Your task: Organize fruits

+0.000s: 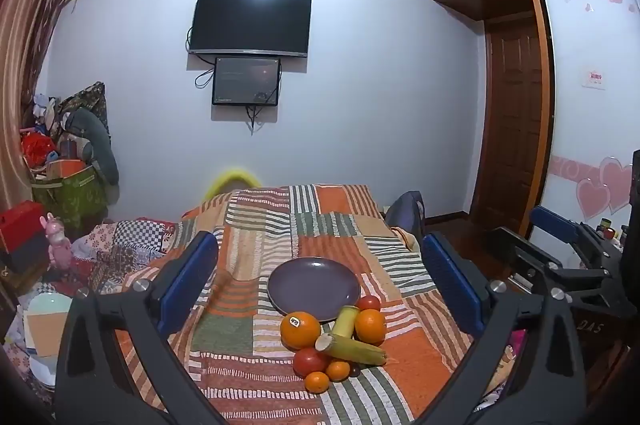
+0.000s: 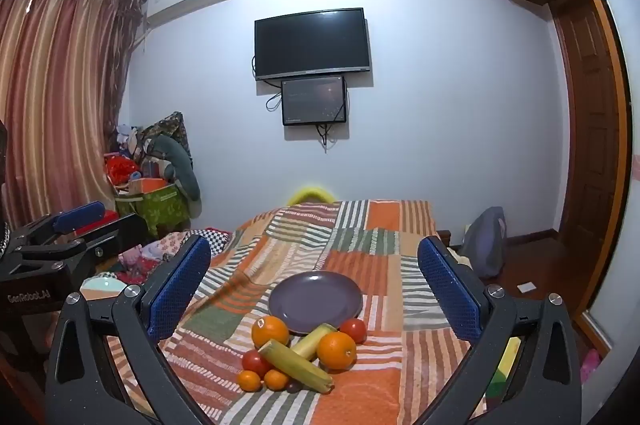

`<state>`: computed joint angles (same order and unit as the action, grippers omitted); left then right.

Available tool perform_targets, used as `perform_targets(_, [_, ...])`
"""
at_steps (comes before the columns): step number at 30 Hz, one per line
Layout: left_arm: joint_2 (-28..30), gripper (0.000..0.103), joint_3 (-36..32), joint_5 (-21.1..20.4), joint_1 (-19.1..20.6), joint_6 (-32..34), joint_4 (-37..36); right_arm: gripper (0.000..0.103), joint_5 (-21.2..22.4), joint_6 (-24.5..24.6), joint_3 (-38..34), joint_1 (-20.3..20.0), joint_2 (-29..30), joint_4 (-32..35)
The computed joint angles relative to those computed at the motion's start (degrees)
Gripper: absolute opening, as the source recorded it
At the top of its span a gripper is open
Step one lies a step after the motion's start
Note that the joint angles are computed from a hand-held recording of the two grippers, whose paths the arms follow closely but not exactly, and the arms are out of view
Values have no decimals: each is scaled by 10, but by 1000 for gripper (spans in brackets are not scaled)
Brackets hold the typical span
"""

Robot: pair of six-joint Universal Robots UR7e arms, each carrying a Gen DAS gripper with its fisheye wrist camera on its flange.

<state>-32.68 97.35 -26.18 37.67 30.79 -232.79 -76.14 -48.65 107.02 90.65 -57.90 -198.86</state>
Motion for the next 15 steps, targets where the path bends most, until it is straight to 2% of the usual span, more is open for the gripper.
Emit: perform_targets(15, [-4,103,13,3,4,11,-22,103,10,-5,-2,-4,6,-9])
